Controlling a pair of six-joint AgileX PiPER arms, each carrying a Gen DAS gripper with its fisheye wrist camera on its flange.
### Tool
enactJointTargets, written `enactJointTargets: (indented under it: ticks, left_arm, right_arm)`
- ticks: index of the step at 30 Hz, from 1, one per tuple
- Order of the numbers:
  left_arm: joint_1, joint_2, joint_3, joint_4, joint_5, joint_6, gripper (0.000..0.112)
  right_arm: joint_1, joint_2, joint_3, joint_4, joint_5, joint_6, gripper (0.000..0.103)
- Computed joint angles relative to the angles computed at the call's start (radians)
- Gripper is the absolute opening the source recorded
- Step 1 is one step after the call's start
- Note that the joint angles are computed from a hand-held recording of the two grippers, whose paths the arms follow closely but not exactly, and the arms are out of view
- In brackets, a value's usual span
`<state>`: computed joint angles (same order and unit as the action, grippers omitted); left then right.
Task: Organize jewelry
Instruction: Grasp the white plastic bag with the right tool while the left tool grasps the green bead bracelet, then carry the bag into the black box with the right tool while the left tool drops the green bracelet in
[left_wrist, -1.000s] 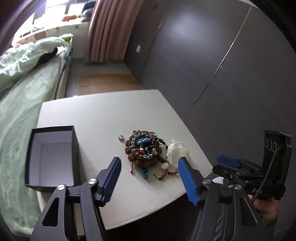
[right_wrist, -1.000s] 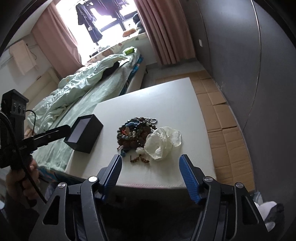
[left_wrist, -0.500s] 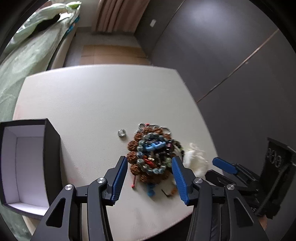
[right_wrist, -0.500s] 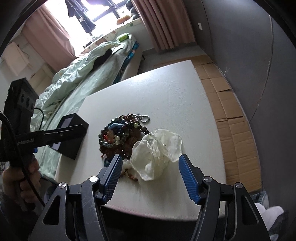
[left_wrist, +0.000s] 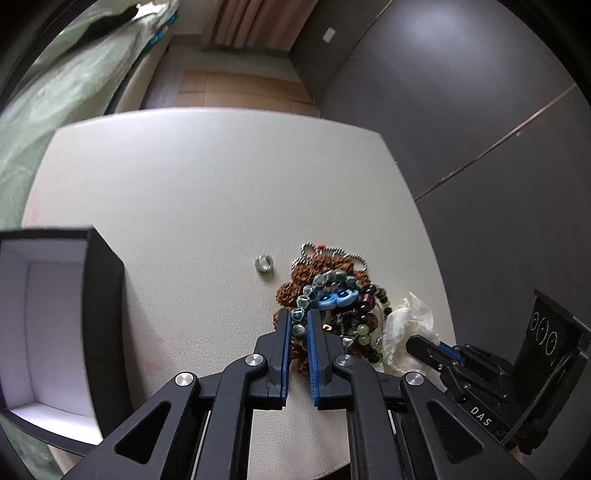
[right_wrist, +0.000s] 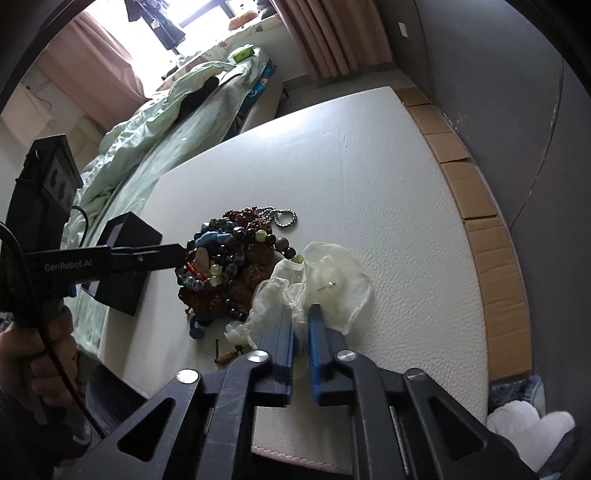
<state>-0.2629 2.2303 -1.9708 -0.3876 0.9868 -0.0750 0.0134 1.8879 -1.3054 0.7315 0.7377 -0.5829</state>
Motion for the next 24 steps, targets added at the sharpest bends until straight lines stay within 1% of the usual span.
enactJointTargets:
  ticks: [4,8,10,12,17,20,21,24]
  left_arm:
    - [0.006,-0.039,0.014,-0.033,-0.016,0.033,0.008]
    - [0.007,-0.089,0.039,-0.078,-0.035,0.099,0.008]
    - [0.011,-0.101,0.028,-0.098,-0.026,0.120,0.008]
    - [0.018,-0.083,-0.026,-0.114,-0.015,0.134,0.008]
    - [0.040,-0.149,0.018,-0.162,-0.037,0.196,0.008]
    - [0.070,-0.197,0.047,-0.193,-0.037,0.223,0.008]
    - [0.077,-0.201,0.043,-0.195,-0.035,0.225,0.008]
    - [0.108,-0.257,0.095,-0.215,-0.050,0.253,0.008]
  right_arm:
    - [-0.020,-0.042,0.026,0.052,-0.008,-0.054,0.005]
    - [-0.032,-0.084,0.029,0.074,-0.006,-0.057,0.004]
    - [-0.033,-0.101,0.022,0.074,-0.003,-0.051,0.004]
    - [-0.027,-0.111,0.003,0.064,0.003,-0.031,0.004]
    - [-0.015,-0.144,-0.020,0.073,0.017,-0.016,0.004]
    - [0.001,-0.154,-0.041,0.070,0.024,-0.001,0.004]
    - [0.012,-0.157,-0.053,0.067,0.027,0.006,0.004]
    - [0.046,-0.162,-0.078,0.055,0.025,0.023,0.004]
